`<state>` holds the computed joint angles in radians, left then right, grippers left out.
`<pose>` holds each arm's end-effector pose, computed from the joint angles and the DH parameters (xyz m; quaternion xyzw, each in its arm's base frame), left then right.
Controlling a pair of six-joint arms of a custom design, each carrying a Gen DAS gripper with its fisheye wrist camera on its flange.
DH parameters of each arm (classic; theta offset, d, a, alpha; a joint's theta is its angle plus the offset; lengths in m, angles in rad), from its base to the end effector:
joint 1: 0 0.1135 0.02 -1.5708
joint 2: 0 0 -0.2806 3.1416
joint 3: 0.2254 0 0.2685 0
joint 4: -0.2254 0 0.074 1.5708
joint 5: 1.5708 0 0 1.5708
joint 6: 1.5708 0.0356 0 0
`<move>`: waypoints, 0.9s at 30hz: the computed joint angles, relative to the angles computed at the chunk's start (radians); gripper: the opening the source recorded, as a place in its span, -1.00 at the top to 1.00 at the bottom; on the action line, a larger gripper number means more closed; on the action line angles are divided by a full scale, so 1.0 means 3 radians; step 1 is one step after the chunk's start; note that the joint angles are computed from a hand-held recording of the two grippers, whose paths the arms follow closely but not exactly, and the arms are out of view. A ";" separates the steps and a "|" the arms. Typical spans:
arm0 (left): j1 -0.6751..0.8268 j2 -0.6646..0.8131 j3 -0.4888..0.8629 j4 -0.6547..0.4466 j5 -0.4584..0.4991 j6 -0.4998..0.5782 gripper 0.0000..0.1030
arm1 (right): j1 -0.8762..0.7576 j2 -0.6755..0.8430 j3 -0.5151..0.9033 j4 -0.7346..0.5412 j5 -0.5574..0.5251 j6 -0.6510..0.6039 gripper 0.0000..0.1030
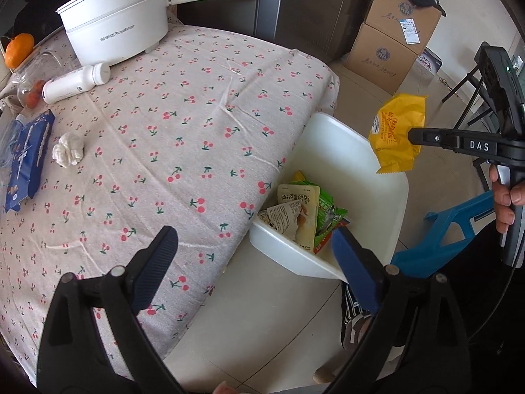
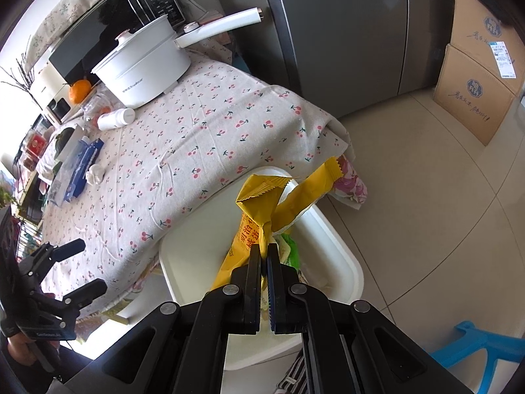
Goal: Collect trash
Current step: 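Lower the yellow wrapper into the basin and open the right tool, then grasp the blue biscuit box with the left tool while the right tool grasps the white tissue ball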
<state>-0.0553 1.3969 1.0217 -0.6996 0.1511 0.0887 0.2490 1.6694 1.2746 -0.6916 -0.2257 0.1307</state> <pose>0.2882 -0.0213 0.2538 0.0880 0.9628 -0.0691 0.2460 0.3497 0.0971 0.2513 -0.0840 0.9614 0.1523 0.2134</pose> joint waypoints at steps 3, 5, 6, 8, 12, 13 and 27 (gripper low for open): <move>0.0128 -0.0063 -0.0003 -0.0032 0.0028 0.0012 -0.89 | 0.0097 0.0088 0.0082 -0.0029 0.0041 0.0028 0.91; 0.0206 -0.0107 -0.0025 -0.0040 0.0040 0.0021 -0.91 | 0.0146 0.0131 0.0125 -0.0051 0.0063 0.0064 0.89; 0.0246 -0.0124 -0.0033 -0.0045 0.0045 0.0030 -0.92 | 0.0168 0.0149 0.0145 -0.0058 0.0076 0.0085 0.89; 0.0326 -0.0157 -0.0055 -0.0055 0.0044 0.0049 -0.94 | 0.0204 0.0187 0.0196 -0.0081 0.0105 0.0147 0.81; 0.0467 -0.0226 -0.0113 -0.0071 0.0016 0.0083 -0.98 | 0.0256 0.0211 0.0249 -0.0072 0.0148 0.0289 0.13; 0.0507 -0.0240 -0.0125 -0.0077 0.0007 0.0099 -0.98 | 0.0273 0.0201 0.0252 -0.0052 0.0160 0.0320 -0.12; 0.1440 -0.0294 -0.0017 -0.0141 0.0210 0.0191 -0.98 | 0.0757 0.0425 0.0664 -0.0069 0.0459 0.0454 -0.48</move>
